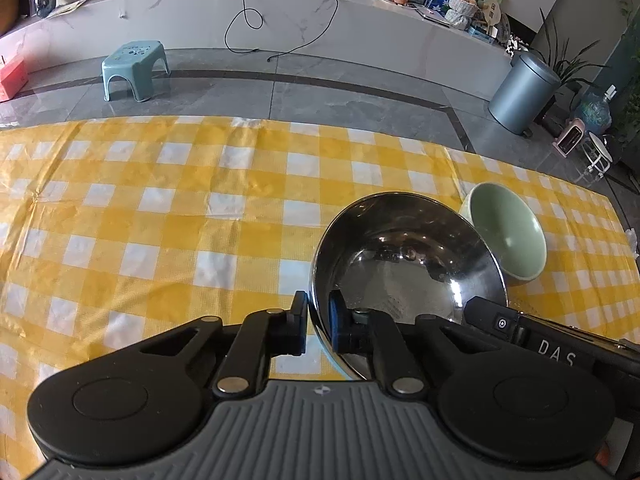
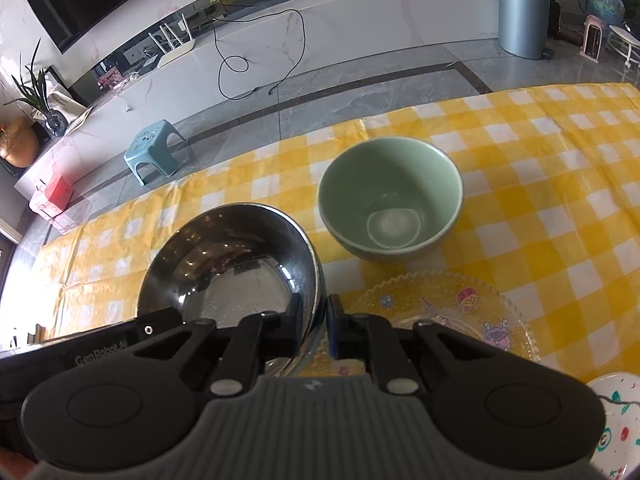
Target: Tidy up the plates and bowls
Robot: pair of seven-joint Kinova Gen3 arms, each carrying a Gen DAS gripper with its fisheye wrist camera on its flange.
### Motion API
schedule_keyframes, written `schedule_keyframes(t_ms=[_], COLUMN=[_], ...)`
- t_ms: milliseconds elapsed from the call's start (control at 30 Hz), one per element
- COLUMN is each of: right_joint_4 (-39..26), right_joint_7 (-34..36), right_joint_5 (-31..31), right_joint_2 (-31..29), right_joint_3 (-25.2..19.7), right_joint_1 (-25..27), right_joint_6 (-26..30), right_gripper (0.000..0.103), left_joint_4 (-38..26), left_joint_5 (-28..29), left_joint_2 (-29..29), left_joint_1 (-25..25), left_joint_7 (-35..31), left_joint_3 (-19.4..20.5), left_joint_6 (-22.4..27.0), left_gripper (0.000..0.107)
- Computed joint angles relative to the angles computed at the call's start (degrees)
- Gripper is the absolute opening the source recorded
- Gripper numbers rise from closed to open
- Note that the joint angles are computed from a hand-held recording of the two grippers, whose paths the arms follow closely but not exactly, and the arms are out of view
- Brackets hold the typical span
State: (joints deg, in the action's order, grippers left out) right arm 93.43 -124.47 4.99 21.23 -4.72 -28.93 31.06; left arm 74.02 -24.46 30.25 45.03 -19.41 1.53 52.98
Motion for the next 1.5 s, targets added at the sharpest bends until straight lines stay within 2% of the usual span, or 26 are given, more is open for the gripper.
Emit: schedule_keyframes(t_ms=[233,400,700,900,1233,1500], right_joint_4=[2.1,4.4,9.2,11.8,15.6,16.5], right_joint_7=[-0.8,1.8,4.5,8.2,8.1,6.1], right_joint_5=[1.1,-2.5,-8.6,-13.3,-14.3,-13.4], right_joint_2=[-4.3,-9.5,-19.1,-24.2,-29.9,-28.7], right_joint_3=[-0.3,-3.0,-6.8,-8.4,-11.6,-13.2], right_joint_1=[-0.8,1.5,1.6,0.6,-1.8,-3.4], right_joint_6=[-0.2,1.2,4.5,7.9,12.2,14.1], right_gripper=[0.009,0.009,0.008,0.008,0.008,0.008], left_joint_4=[-0.7,-0.4,-1.8,0.2,5.4,11.7], left_joint_5=[-3.1,-6.2,-10.4,-9.6,-5.9,-1.1], left_joint_2=[-2.4,-6.0,-10.0,-13.5,-17.0,-19.5], left_joint_1=[3.1,6.1,11.1,13.2,13.9,12.1], left_joint_7=[2.2,7.0,13.4,18.6,27.2,31.8], left_joint_3=[-0.1,0.8,5.6,9.0,14.0,15.9], left_joint_6=[4.5,9.3,22.9,28.0,29.4,24.9], left_gripper=[0.011,0.011,0.011,0.012,0.012,0.012])
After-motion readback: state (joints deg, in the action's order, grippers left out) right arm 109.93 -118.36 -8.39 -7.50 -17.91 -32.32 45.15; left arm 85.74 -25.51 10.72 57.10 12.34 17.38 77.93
